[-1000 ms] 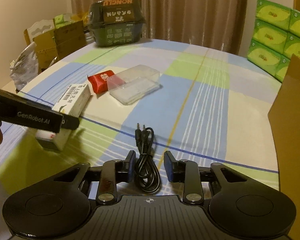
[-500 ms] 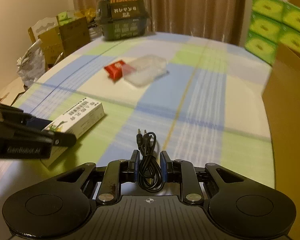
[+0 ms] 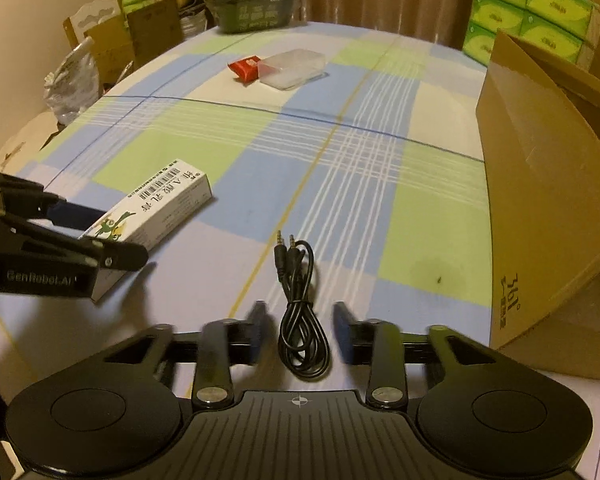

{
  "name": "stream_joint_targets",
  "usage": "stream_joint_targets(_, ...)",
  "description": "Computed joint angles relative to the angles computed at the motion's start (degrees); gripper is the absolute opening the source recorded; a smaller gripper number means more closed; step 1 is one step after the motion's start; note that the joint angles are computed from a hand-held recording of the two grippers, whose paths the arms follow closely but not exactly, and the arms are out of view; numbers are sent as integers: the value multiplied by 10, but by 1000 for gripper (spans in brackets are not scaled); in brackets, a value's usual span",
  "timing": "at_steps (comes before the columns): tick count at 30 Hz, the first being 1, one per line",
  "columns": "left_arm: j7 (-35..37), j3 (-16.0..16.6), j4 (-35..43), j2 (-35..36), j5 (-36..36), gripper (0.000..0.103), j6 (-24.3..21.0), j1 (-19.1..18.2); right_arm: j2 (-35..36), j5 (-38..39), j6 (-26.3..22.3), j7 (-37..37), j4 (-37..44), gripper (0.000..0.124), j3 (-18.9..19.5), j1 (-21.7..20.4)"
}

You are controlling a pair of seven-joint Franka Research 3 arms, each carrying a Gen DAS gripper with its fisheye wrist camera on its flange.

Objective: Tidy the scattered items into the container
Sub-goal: 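Close the right gripper on the black cable while the left gripper grasps the white ointment box, then carry the cable in the right gripper while the left gripper carries the ointment box to the cardboard box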

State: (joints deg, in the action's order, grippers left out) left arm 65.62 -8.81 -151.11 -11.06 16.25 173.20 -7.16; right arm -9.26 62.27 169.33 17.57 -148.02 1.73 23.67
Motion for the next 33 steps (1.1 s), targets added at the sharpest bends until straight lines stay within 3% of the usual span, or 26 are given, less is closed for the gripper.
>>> stream_joint_targets(6,-39,-20,12,0,47,46,-3,29,26,46,4,-50,25,41,3,4)
stream_joint_targets(13,-32,-10,30,22,53,46,-6,22,34,62,5,-86,31,41,14,-6)
stream_joint_targets(15,-39,-13,31,25,64,45,-6,26,32,65,3,-89,30,31,15,-8)
stream_joint_targets(16,-42,-14,31,26,69,45,-7,28,31,68,2,-92,29,15,16,-8)
stream_joint_targets(19,-49,-17,30,28,85,43,-4,31,30,88,13,-109,27,12,19,-4)
stream_joint_targets(21,-28,-7,28,28,70,33,1,19,27,88,13,-104,25,11,20,-5)
stream_joint_targets(33,22,0,3,-8,5,33,-12,-12,-22,61,12,-69,-11,11,5,2)
